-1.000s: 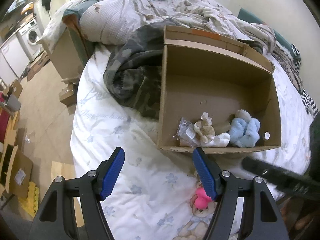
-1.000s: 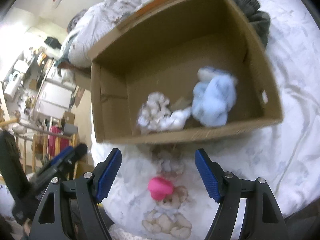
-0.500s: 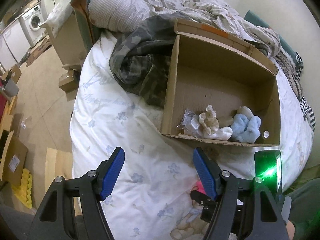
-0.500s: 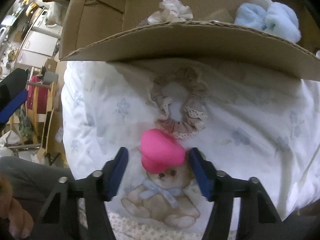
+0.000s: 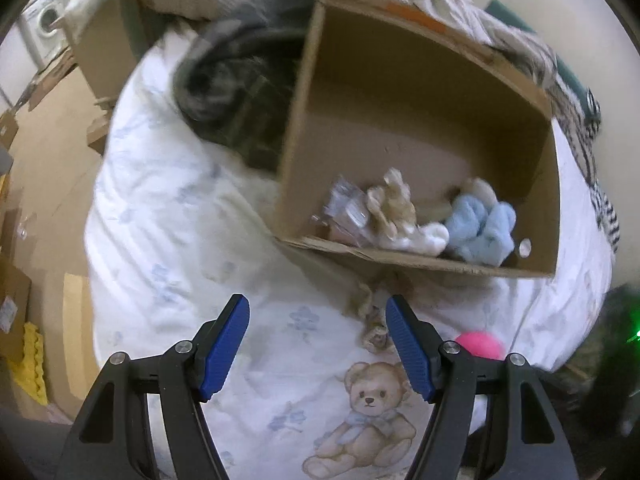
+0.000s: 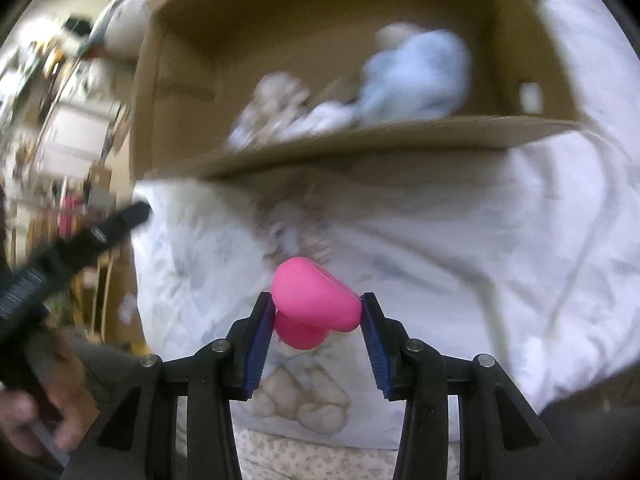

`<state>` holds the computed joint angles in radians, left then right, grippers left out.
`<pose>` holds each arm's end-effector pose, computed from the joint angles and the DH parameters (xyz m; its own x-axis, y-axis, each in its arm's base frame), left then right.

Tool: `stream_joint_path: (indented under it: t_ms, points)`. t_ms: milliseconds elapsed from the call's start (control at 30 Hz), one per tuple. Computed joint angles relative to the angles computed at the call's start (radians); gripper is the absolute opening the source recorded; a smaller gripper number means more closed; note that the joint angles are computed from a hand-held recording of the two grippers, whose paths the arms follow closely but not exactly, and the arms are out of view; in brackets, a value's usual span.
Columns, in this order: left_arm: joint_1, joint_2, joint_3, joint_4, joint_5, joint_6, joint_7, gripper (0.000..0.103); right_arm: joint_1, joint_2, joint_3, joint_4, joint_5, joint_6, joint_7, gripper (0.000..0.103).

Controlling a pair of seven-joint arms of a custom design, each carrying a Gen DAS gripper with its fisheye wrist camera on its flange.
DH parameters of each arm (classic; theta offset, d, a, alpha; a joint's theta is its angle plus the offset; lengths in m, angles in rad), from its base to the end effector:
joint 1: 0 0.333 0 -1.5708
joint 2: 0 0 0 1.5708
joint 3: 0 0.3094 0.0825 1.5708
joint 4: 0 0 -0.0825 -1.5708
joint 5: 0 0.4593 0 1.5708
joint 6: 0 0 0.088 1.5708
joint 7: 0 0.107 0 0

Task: Organize soft objects
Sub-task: 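Grasp the pink heart puff with the right tool while the left tool grasps the beige scrunchie, then carry the pink puff and beige scrunchie over the box and lower them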

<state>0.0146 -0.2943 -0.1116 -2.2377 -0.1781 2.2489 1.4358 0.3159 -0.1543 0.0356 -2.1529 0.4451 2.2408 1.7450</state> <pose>0.5602 -0.0618 0.4863 0.1023 -0.9799 0.1713 -0.9508 -0.1469 -0.2728 0.5573 0.2182 0.4556 -0.0286 -0.9102 -0.4132 -0.9897 0.0839 -0.1163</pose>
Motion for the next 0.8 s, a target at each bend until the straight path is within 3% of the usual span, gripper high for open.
stream_joint_path:
  t_ms: [200, 500, 567, 600, 633, 800]
  points:
    - [-0.046, 0.083, -0.016, 0.023, -0.047, -0.003, 0.061, 0.068, -0.022, -0.08, -0.018, -0.061, -0.027, 0.093, 0.092, 0.046]
    - [-0.075, 0.201, -0.04, 0.086, 0.019, -0.038, 0.042, 0.067, -0.017, -0.084, -0.037, -0.069, -0.024, 0.102, 0.1, 0.046]
    - [-0.083, 0.209, -0.043, 0.089, 0.028, -0.044, 0.05, 0.045, -0.014, -0.08, -0.033, -0.069, -0.026, 0.105, 0.1, 0.046]
    - [-0.087, 0.213, -0.044, 0.093, 0.03, -0.048, 0.061, 0.027, -0.013, -0.077, -0.033, -0.068, -0.025, 0.104, 0.099, 0.046]
    - [-0.091, 0.21, -0.045, 0.091, 0.032, -0.045, 0.07, 0.017, -0.011, -0.076, -0.032, -0.069, -0.024, 0.106, 0.098, 0.046]
    - [-0.099, 0.178, -0.041, 0.067, -0.006, -0.027, 0.085, 0.01, -0.004, -0.072, -0.03, -0.065, -0.016, 0.114, 0.076, 0.046]
